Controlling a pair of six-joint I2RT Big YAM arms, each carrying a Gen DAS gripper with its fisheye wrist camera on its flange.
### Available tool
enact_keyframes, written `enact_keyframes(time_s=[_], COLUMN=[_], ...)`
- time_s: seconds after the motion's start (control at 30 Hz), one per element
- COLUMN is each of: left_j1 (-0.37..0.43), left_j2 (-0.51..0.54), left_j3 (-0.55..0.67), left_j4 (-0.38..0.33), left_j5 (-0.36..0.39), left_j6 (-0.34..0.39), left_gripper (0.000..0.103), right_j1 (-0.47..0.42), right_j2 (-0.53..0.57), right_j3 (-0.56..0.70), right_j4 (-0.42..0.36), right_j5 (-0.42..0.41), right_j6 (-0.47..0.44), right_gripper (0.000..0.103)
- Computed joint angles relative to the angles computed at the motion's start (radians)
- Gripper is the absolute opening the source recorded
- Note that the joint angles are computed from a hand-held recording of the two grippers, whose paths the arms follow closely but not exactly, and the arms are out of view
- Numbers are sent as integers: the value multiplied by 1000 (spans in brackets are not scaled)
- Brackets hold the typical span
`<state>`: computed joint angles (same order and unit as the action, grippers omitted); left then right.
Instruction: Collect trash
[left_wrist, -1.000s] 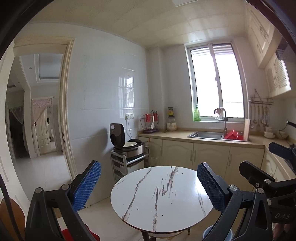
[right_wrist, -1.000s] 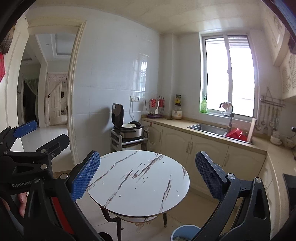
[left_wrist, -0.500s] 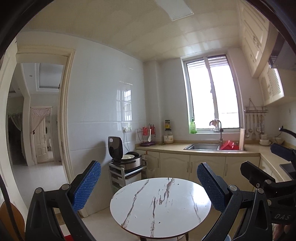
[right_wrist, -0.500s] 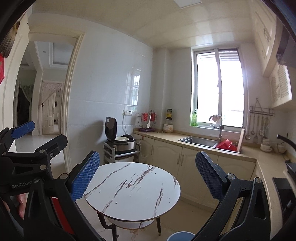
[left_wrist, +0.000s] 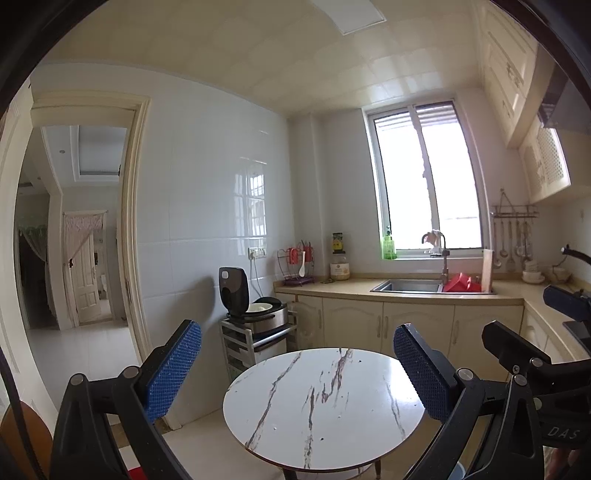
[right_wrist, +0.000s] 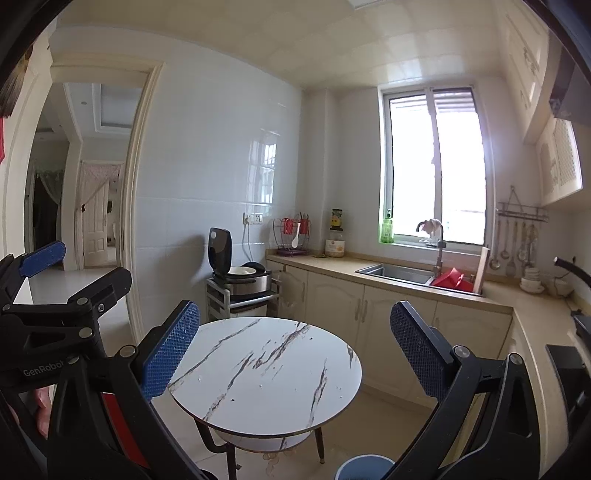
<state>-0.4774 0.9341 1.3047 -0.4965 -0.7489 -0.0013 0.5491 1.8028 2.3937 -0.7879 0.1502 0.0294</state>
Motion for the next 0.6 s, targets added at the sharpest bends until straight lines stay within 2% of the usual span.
enact_keyframes(time_s=[0.6], left_j1=[33], left_j2=[26], left_j3=[31], left_j4=[-9], left_j5=[36], left_j6=[7], left_gripper=[102], right_j1=[1], right_j2=[-8], right_j3=[-10], right_j4=[-4], right_j5=[7], right_j6=[9], right_gripper=[103])
